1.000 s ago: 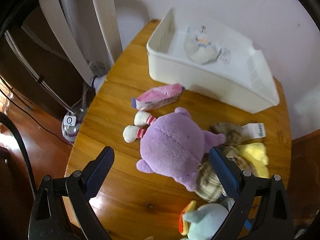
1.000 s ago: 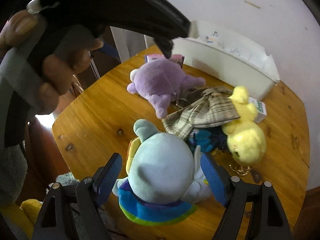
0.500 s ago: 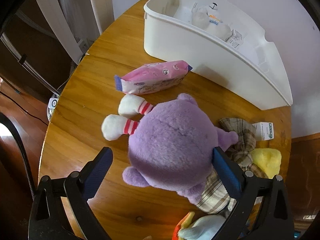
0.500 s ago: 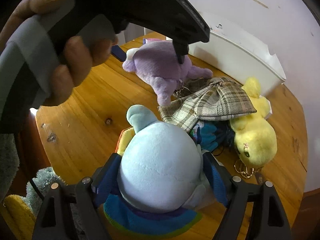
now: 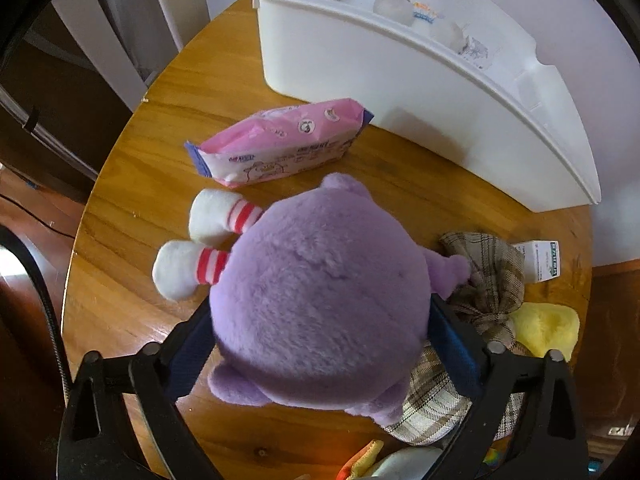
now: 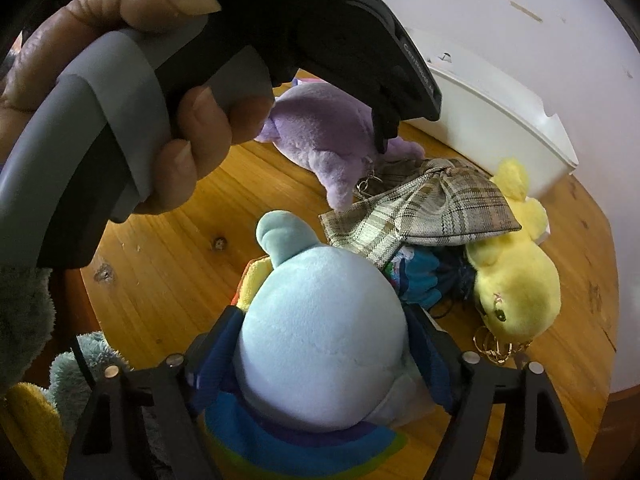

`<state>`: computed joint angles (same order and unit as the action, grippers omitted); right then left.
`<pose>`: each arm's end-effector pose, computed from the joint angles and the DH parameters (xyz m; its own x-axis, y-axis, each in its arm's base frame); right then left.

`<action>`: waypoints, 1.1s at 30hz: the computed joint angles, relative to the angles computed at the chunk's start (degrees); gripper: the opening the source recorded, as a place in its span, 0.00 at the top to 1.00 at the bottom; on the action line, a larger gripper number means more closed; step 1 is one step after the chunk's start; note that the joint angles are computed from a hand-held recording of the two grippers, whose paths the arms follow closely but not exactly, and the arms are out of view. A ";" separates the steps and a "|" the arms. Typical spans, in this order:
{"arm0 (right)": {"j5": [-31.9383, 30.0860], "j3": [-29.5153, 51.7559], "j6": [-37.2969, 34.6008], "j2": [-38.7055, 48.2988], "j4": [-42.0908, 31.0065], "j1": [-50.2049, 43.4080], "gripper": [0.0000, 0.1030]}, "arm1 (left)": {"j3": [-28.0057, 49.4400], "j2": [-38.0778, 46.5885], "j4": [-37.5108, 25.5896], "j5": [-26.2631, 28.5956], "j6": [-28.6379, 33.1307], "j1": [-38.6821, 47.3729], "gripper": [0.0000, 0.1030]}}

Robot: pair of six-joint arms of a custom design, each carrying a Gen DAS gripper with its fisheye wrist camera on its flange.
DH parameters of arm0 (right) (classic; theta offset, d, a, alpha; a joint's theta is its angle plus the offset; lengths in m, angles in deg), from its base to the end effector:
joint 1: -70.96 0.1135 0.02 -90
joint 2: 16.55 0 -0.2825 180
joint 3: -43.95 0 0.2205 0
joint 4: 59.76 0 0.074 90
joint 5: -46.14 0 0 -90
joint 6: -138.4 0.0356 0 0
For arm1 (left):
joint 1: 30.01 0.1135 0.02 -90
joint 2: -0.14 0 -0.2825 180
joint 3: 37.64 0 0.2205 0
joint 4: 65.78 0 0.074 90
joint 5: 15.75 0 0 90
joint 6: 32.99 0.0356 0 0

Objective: Organize objects
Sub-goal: 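Grasp the purple plush with the left tool while the right tool grasps the light-blue plush, then lift both plushes over the white tray and release them inside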

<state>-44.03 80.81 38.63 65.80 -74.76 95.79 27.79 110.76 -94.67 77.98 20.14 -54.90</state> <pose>0.1733 0.0803 0.1409 -0.7069 -0.5141 -0.4859 -0.5492 0.8318 -0.0810 0.2756 -0.1304 0.1161 -0.9596 -0.2148 -0.1819 -0.1745 0.9610 -0.2146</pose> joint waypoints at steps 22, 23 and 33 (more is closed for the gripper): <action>-15.81 2.57 -8.98 -18.44 -20.39 -20.05 0.29 | -8.38 -17.05 -2.26 -7.46 -3.68 -8.59 0.27; -15.87 3.35 -7.12 -19.07 -20.61 -18.82 0.29 | -9.20 -19.91 -3.78 -7.72 -2.56 -8.02 0.27; -29.81 21.39 -11.81 -25.44 -40.85 -35.09 0.29 | 1.98 -30.55 -16.74 -14.38 0.66 -13.45 0.27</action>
<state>-73.84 102.20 26.82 40.37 -115.61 60.70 29.77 80.21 -111.41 63.61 20.80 -68.36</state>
